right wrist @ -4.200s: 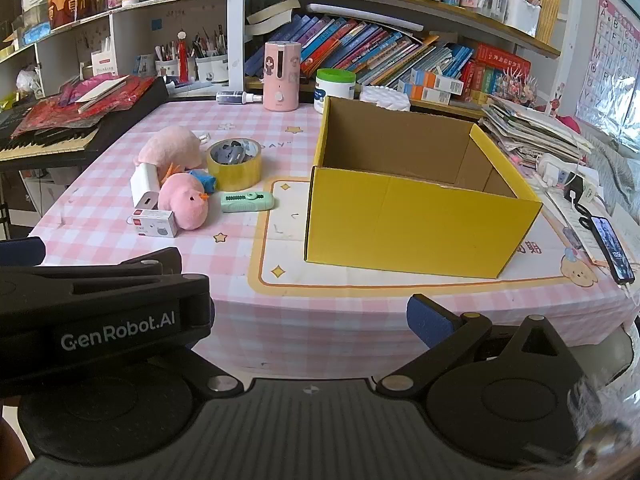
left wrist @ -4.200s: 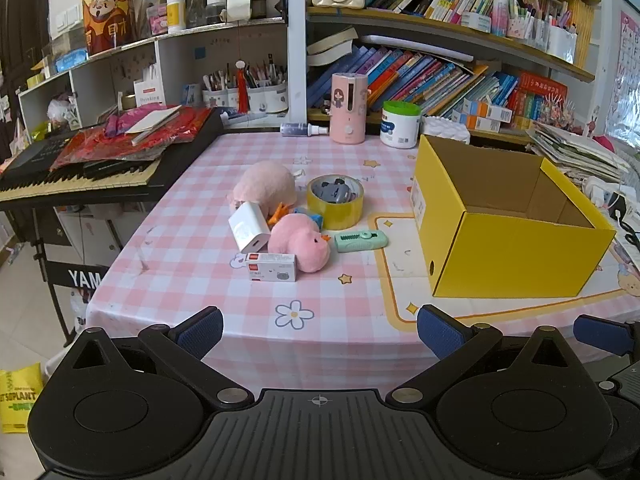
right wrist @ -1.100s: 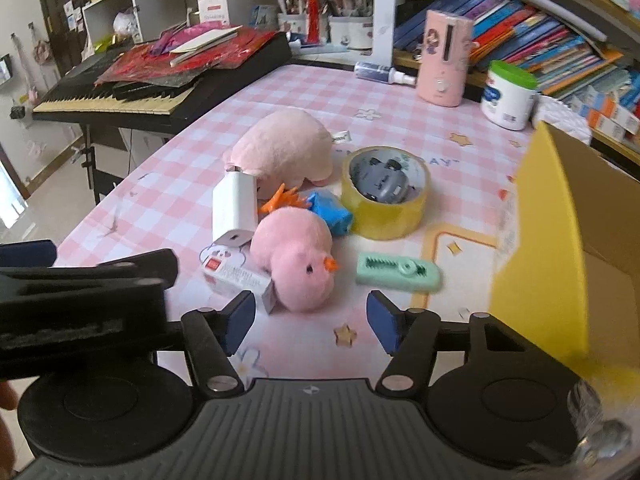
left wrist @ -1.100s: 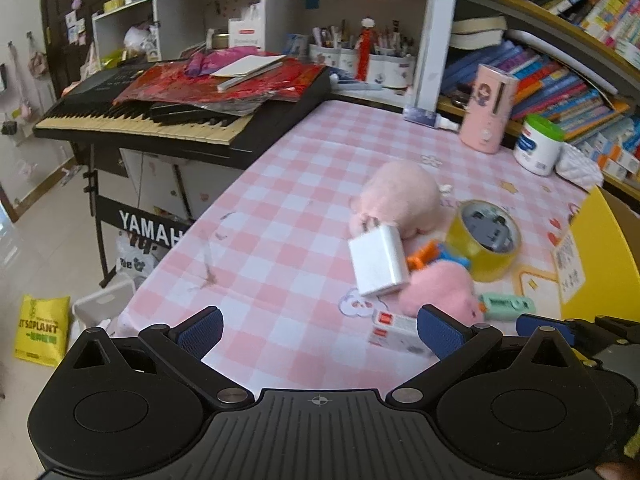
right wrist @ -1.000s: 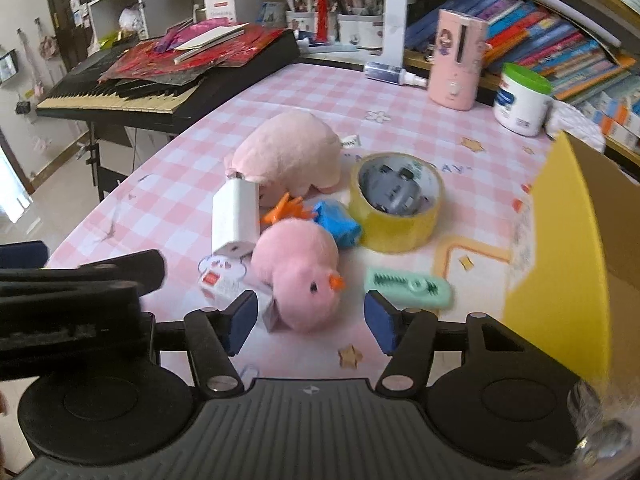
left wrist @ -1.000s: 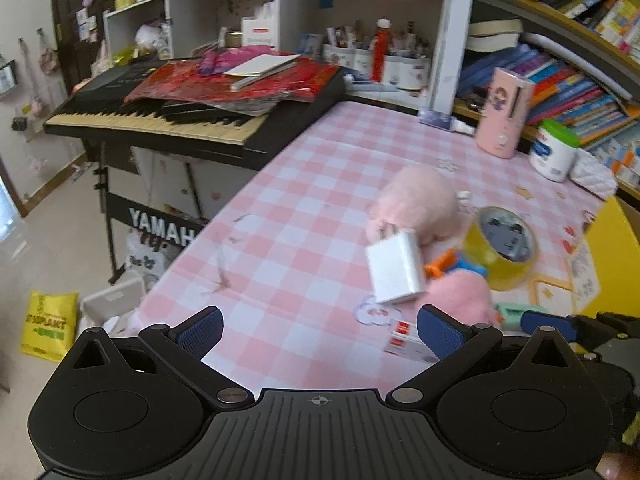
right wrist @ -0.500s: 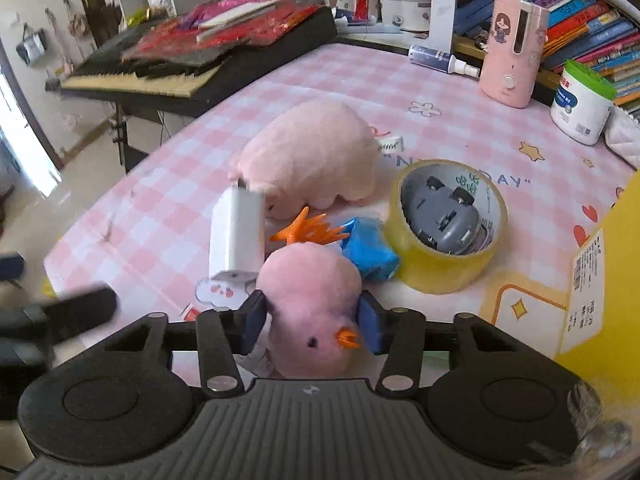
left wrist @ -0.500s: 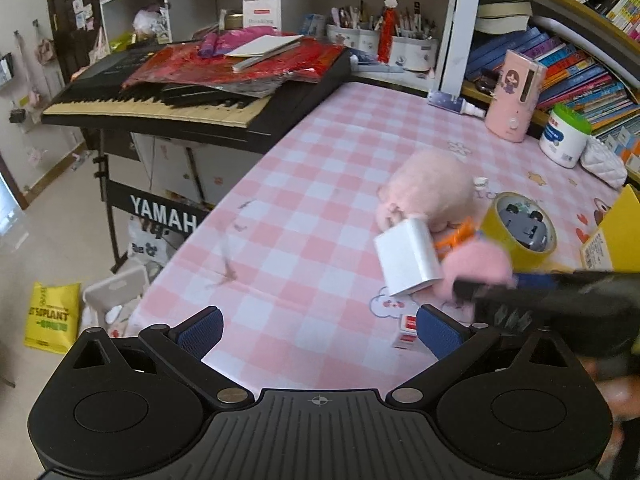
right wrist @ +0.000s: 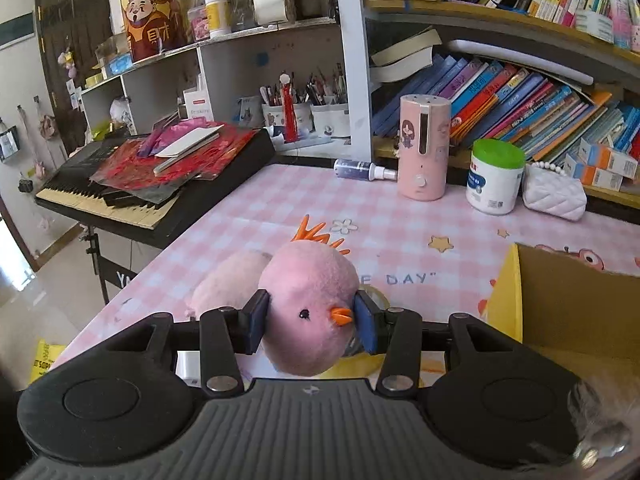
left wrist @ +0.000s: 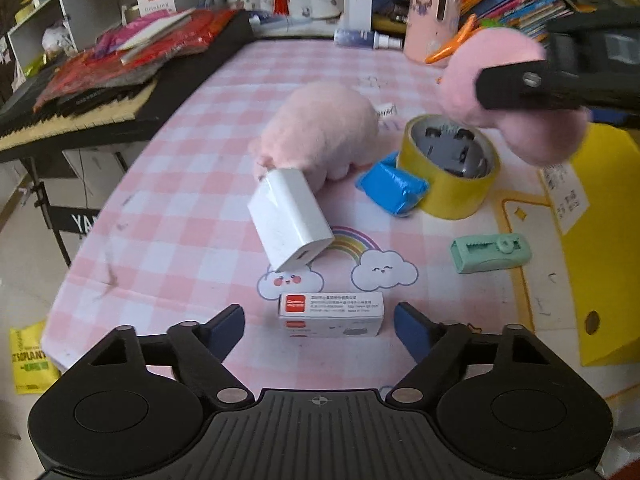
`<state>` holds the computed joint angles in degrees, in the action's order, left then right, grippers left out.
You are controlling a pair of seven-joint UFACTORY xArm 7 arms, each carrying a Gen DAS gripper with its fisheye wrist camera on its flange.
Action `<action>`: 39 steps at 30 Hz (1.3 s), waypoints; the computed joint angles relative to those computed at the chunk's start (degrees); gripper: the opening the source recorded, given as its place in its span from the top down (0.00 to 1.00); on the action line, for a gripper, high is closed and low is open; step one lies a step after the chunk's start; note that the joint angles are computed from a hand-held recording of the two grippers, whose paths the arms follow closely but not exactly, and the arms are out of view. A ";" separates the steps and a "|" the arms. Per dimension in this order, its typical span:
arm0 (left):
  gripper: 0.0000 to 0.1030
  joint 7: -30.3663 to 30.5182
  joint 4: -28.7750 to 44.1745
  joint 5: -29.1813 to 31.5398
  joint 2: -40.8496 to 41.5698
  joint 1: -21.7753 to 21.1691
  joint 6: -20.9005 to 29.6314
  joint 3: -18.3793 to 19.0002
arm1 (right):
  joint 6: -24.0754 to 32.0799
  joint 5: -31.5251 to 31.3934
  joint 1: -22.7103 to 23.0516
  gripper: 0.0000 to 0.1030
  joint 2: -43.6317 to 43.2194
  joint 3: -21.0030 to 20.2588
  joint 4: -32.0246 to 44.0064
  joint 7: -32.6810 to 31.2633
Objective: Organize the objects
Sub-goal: 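Grasp the pink plush chick with the right gripper while the left gripper grasps the small white-and-red box, then carry the chick and the small box over the yellow box with both grippers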
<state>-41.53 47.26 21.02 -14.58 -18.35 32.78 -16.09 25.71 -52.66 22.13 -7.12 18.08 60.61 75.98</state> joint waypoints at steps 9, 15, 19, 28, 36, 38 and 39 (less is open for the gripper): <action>0.50 2.80 -3.04 -5.59 -2.75 -1.04 -3.84 1.89 | 1.51 4.54 0.36 0.59 -3.53 1.98 -2.99 -4.47; 0.50 4.65 -6.96 -8.29 -12.45 0.81 -6.14 2.53 | 4.91 7.03 0.56 0.59 -6.86 4.42 -4.20 -4.95; 0.50 8.02 -8.80 -11.32 -18.27 1.48 -7.22 3.93 | 9.45 8.35 0.65 0.59 -9.39 7.08 -4.98 -3.47; 0.50 15.07 -16.47 -17.88 -31.12 -0.42 -2.47 5.60 | 19.71 10.66 3.96 0.59 -8.03 12.20 -1.69 2.73; 0.50 21.41 -20.91 -22.80 -39.54 -3.09 1.84 7.54 | 27.16 11.92 10.54 0.59 -6.43 13.23 0.65 7.48; 0.50 23.10 -21.46 -23.78 -40.96 -4.01 2.55 7.76 | 29.14 12.16 11.64 0.59 -6.73 13.60 0.80 9.44; 0.50 23.87 -21.67 -24.21 -41.55 -4.42 2.86 7.77 | 29.97 12.31 12.12 0.59 -6.96 13.76 0.73 10.39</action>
<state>-17.66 25.59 -3.19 -56.14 -22.77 35.63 -8.32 55.69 -40.34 34.25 -14.08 31.85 61.34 86.38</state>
